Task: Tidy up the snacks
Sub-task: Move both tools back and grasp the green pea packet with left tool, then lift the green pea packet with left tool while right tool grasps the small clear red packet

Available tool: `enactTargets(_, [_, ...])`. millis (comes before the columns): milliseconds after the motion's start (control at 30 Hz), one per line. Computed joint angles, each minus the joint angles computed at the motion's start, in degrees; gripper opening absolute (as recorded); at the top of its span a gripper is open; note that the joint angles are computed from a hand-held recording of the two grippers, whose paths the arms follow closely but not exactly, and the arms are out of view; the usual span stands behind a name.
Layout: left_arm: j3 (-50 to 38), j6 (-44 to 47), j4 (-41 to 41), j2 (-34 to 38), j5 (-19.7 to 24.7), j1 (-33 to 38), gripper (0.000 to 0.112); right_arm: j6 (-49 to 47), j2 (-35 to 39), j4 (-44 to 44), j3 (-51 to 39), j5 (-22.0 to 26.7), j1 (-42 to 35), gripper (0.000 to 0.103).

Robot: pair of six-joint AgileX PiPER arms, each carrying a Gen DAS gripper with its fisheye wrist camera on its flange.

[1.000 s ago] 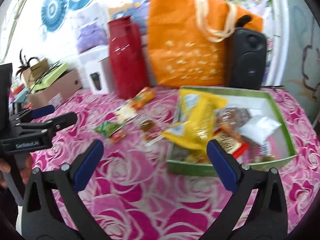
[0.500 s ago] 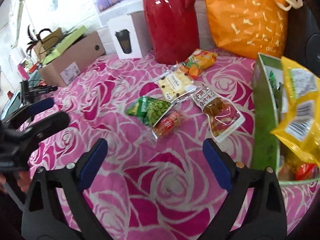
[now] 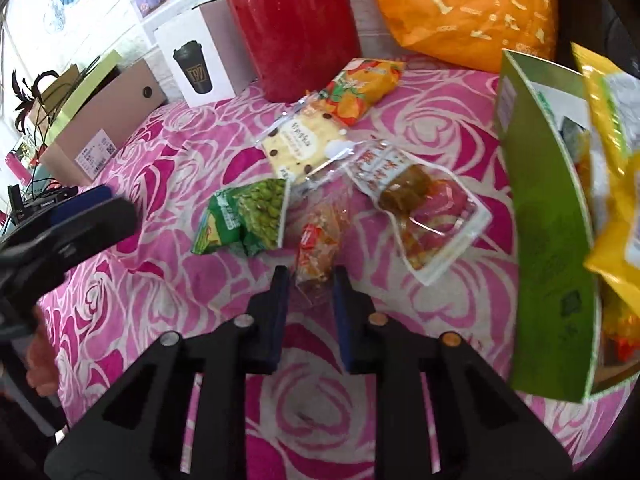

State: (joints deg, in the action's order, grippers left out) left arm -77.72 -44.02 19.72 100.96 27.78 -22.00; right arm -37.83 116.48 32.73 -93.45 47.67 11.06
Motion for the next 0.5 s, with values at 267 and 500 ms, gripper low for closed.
enactTargets(267, [-16.5,13.3,-10.3,13.5,7.5,0.4,0.076,-3.1,0.1,0.5,0.2,0.3,-0.7,0.031])
enactTargets(500, [-11.9,19.3,-19.8,11.6,3.5,2.0,0.039,-1.6,1.4,0.6,-1.0,-0.7,-0.4,0.021])
